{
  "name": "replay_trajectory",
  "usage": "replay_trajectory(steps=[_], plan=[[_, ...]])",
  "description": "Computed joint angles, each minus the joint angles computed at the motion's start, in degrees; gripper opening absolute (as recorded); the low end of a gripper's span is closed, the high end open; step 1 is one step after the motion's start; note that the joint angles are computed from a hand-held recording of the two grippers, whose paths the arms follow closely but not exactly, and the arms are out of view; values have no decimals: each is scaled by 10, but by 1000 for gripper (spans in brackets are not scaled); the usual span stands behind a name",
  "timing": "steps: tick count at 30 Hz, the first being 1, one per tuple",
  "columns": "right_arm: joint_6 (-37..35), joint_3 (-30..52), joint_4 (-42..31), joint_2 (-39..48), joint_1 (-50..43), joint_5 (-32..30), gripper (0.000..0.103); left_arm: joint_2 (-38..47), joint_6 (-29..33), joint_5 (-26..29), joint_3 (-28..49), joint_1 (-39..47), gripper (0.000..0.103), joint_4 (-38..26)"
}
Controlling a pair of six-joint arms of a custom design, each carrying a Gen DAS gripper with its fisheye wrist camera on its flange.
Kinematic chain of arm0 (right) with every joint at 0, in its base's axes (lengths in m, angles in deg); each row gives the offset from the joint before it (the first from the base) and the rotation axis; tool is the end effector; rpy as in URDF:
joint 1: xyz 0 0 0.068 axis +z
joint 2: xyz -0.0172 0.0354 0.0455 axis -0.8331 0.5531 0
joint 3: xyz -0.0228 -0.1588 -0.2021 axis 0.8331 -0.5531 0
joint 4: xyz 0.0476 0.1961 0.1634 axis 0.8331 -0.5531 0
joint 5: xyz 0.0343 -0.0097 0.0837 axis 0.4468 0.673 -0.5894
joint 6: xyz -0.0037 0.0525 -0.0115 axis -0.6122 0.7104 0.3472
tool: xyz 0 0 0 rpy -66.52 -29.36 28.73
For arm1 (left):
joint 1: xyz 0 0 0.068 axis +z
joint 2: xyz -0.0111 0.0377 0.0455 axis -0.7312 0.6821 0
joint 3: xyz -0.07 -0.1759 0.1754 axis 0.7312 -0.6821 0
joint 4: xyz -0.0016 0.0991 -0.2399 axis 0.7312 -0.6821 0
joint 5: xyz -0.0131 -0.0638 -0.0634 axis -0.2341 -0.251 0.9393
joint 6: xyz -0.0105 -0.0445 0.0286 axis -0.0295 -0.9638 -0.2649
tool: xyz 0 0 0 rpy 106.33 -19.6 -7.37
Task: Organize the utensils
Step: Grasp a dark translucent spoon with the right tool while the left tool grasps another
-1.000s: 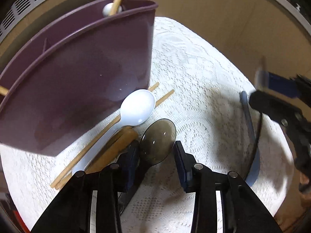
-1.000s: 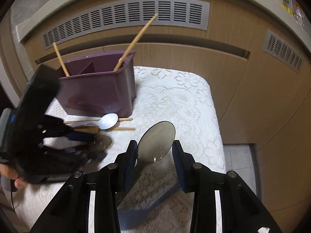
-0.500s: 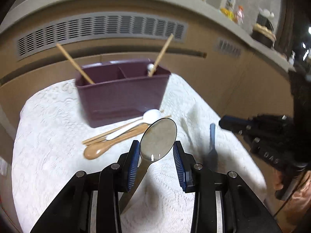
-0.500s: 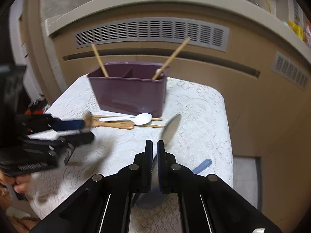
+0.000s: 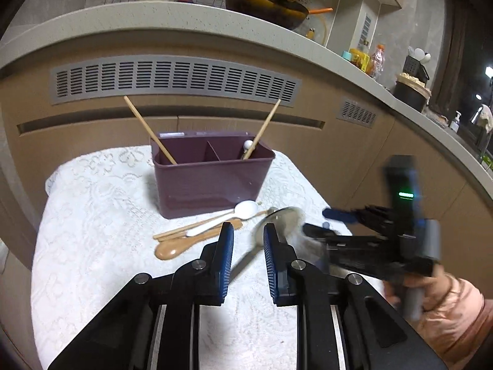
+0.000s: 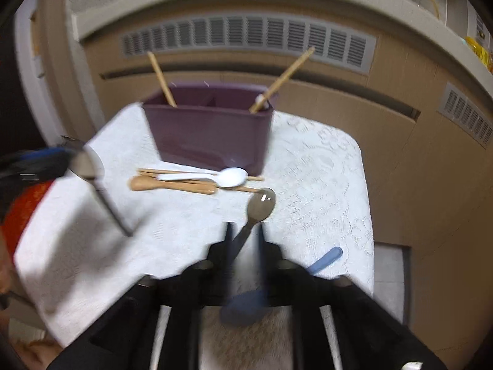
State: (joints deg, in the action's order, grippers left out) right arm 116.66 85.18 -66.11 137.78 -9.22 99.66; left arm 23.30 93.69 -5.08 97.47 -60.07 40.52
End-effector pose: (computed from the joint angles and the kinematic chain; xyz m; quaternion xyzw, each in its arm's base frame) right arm 0.2056 0.1918 0.2158 0.0576 0.9310 -0.0507 0.3567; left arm 0.2393 -0.0764 0.2742 0.2941 0.8405 -0.2801 0.3587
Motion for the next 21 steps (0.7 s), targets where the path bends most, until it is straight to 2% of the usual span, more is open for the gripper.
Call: replay_trajectory(steps=[1,2,7,9,10,11,14,18,21], plan=[[-4,3,24,27,-19,7,62,0,1,-2,-1,3,21,2],[-7,13,42,58,-38,11,65,2,3,-3,0,6,21,0],[-19,74,73,169,-109,-53,64,28,31,6,13,39,21,-26],[-17,88,72,193,-121,-77,56,44,51,5,18,42,21,-40],[-20,86,83,197,-126,-102,39,50,58,1,17,39,22,-42],[-21,83,89,195,-123,-92,31,55,64,-2,18,34,22,-46],[-34,72,89,178,-118,-102,31,90,77,-21,25,3,26,-49],[-26,20,98,107,-100,-86,30,151,82,-44,50,-49,49,-45],[-15,-24,99,41,-89,-75,30,223,76,-71,100,-91,50,-44]])
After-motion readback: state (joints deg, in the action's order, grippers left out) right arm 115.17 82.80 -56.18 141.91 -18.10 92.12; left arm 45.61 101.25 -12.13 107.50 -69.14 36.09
